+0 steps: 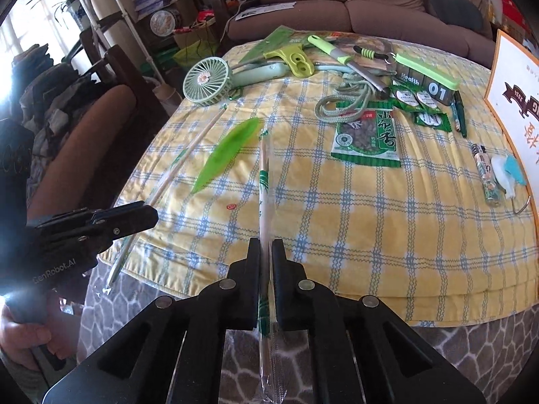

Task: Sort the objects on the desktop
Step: 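Grasp the panda-printed wrapped chopsticks with the left gripper, then carry both chopsticks into the cardboard box and open both grippers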

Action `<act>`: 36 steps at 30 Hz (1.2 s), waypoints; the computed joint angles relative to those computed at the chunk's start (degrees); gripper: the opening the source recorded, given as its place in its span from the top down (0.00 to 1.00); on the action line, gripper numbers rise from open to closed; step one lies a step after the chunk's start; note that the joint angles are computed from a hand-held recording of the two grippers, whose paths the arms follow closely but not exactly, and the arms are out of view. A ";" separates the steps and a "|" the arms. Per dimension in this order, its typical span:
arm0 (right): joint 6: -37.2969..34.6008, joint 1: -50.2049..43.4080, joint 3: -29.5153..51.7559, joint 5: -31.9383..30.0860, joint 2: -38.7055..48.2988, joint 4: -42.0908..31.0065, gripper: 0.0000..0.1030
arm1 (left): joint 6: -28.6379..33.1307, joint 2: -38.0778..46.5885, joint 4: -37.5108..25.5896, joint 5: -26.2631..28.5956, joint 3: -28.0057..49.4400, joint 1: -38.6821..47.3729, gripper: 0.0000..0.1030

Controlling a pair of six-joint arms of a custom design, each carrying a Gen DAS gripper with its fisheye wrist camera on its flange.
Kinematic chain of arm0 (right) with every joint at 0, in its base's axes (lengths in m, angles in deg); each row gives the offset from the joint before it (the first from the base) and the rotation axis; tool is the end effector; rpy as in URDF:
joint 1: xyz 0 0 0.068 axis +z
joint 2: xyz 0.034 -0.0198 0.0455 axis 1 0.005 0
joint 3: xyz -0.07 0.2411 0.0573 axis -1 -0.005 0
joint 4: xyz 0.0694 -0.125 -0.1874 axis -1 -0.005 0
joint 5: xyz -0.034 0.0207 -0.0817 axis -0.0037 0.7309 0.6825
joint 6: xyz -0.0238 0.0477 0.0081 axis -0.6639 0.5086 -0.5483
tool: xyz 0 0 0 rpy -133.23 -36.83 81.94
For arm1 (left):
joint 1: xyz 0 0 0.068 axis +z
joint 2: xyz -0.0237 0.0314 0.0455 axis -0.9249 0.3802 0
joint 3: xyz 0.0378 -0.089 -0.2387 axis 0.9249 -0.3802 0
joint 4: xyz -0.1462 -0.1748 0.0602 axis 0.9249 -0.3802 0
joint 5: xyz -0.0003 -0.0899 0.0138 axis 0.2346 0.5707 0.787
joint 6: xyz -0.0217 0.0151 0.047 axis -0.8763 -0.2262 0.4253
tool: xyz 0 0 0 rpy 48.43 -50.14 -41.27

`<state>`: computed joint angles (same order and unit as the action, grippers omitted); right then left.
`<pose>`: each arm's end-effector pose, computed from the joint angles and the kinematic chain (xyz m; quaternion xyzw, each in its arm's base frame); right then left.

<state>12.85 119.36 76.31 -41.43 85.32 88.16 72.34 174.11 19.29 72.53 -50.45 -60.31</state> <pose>0.1881 0.1071 0.0656 -0.0655 0.9485 0.1346 0.2791 0.2234 0.0130 0.0678 0.0802 0.9460 -0.1818 0.2561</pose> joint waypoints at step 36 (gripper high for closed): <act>-58.36 -94.04 41.35 -46.10 -6.00 -61.56 0.94 | -52.22 32.06 -27.49 -10.51 79.24 -58.72 0.89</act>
